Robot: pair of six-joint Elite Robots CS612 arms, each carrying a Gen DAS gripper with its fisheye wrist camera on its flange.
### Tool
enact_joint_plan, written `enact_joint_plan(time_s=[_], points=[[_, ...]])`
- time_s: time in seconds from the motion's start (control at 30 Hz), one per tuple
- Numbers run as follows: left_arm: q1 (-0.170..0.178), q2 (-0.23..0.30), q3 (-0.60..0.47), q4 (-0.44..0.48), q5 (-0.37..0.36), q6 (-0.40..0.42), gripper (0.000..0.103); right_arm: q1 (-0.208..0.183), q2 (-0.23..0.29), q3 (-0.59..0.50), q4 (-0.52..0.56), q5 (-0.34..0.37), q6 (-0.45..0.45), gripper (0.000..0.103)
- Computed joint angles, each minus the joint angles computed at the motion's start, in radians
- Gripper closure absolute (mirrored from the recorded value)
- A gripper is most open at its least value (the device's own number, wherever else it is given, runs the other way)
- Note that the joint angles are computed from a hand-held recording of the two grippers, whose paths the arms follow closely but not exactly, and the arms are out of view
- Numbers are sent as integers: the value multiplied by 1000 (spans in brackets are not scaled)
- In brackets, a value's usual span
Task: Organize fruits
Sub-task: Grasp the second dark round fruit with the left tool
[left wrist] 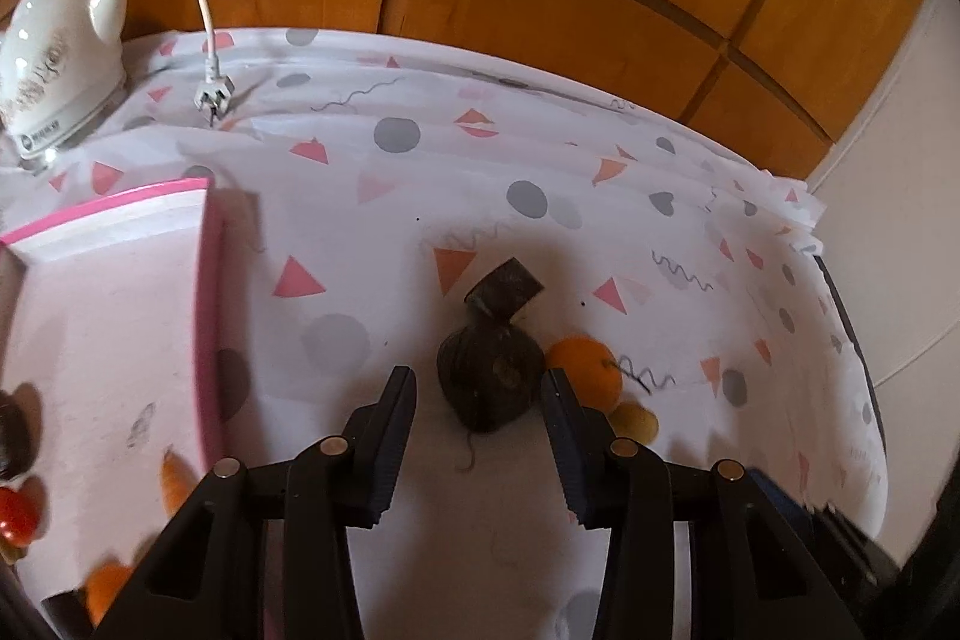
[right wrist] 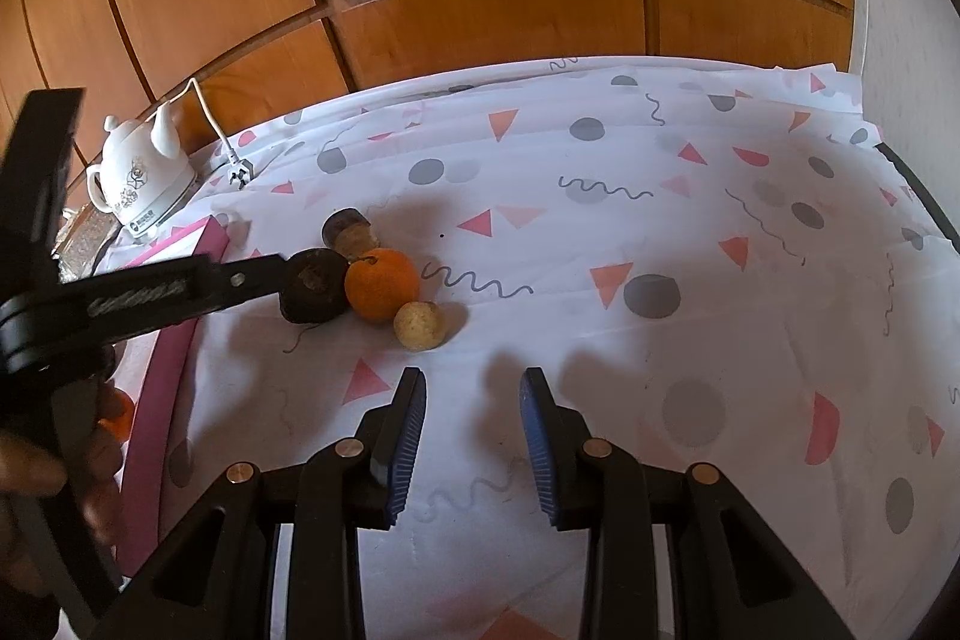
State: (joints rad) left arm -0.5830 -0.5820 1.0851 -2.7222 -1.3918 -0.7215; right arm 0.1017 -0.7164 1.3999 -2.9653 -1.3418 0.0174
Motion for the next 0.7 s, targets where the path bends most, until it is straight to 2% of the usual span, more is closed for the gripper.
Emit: enact_joint_plan(time_s=[0.27,0.5,0.57,0.63,0.7], points=[[16,44,-58,12,-50,-43,59,-2,5,-7,2,1,2,70],[23,71,-87,-9,-87,-67,59,-8,13,-15,5,39,-14,70],[24,74,-90,-14,-91,-70,60,-8,16,-20,12,47,-19,70],[24,75,-89,-26,-100,-62,67,-7,20,-29,16,52,-28,70],[23,72,-82,-35,-102,-55,68,-6,25,-39,26,67,-47,70]])
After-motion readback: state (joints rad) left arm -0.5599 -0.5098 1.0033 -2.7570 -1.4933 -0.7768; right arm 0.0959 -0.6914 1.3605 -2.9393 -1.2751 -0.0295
